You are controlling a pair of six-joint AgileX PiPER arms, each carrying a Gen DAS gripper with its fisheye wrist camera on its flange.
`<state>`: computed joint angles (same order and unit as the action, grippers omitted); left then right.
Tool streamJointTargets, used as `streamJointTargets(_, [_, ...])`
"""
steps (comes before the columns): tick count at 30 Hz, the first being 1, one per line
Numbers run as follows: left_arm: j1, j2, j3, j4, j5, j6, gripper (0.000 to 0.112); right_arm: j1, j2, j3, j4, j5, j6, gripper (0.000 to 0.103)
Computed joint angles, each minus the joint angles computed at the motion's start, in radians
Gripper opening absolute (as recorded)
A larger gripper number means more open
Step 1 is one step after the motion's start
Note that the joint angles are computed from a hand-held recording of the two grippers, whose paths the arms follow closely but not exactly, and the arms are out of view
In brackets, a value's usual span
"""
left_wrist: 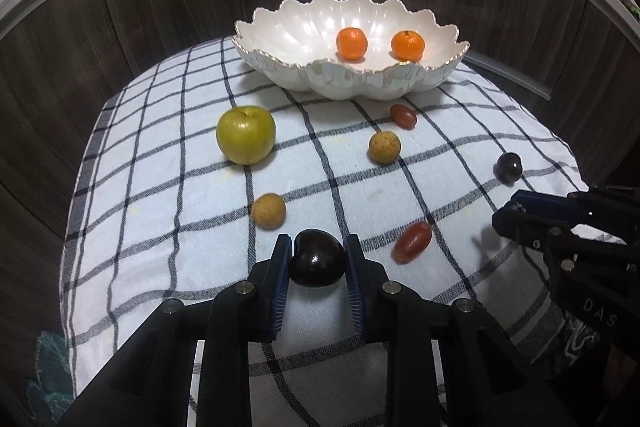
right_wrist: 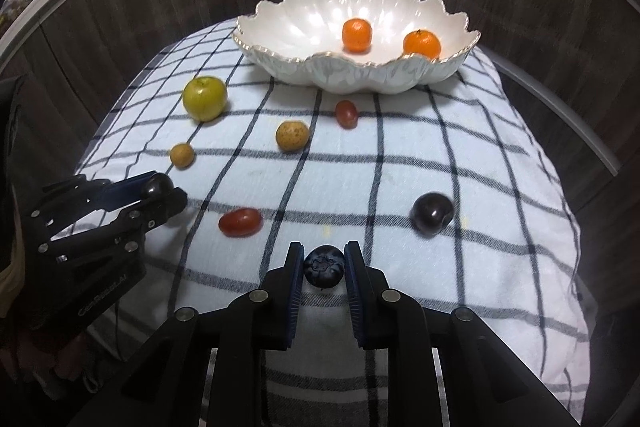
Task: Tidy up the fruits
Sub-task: 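Carry the dark plum and blueberry over the white bowl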
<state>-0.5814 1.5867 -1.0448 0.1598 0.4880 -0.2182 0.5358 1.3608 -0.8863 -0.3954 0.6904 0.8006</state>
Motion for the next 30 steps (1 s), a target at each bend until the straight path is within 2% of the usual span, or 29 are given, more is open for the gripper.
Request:
streamJointTargets(15, [-0.017,0.005,-0.107,0.033,0.065,-0.051,0.027,-0.059,-0.026,-0.054,-0.016,0.024,-0.033,0.022])
streamJointTargets(30, [0.003,0.096,-0.304,0.004,0.137,-0.024,0.027,-0.15,0.022,-0.198,-0.021,0.017,-0.125,0.022])
